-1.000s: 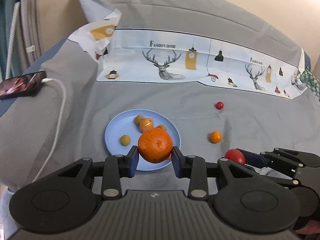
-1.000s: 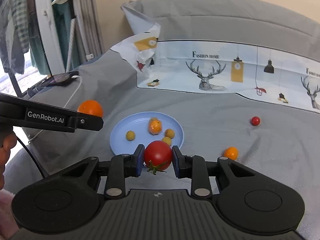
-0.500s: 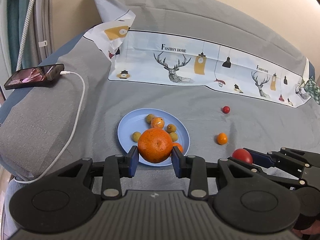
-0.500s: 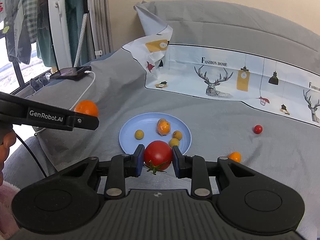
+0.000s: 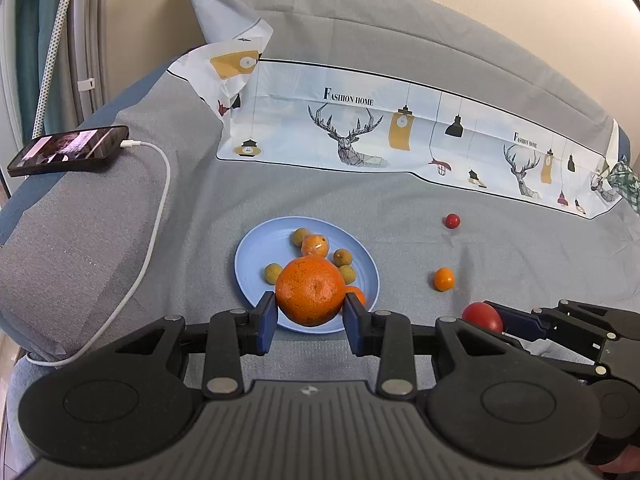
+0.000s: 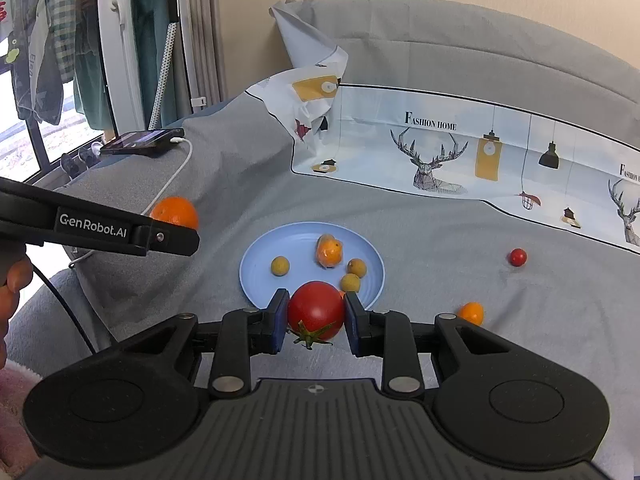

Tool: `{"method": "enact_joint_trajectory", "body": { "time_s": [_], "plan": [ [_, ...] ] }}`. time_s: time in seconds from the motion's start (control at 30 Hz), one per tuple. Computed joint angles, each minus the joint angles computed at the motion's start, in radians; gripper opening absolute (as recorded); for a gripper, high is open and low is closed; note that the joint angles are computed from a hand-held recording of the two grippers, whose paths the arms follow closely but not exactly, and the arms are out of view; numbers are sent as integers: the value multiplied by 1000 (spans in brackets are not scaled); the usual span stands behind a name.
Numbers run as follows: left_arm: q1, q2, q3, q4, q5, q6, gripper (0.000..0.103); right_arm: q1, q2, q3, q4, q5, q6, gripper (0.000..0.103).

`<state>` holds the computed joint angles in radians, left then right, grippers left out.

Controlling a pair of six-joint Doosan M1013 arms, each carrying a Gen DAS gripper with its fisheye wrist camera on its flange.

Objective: Organize fruits
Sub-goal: 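Carry the mandarin and cherry tomato over the blue plate with both tools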

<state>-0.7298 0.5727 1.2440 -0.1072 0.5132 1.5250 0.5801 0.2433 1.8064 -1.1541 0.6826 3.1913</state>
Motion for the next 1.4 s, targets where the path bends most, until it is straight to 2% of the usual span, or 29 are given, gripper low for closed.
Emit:
{"method": "enact_joint_trajectory", "body": {
  "time_s": [0.93, 1.4],
  "plan": [
    [3, 16, -23, -10, 16, -4, 40, -8, 10, -9, 32, -12, -23, 31],
    [9, 83, -126, -2, 61, -38, 40, -45, 34, -29, 70, -30, -40, 31]
  ]
}}
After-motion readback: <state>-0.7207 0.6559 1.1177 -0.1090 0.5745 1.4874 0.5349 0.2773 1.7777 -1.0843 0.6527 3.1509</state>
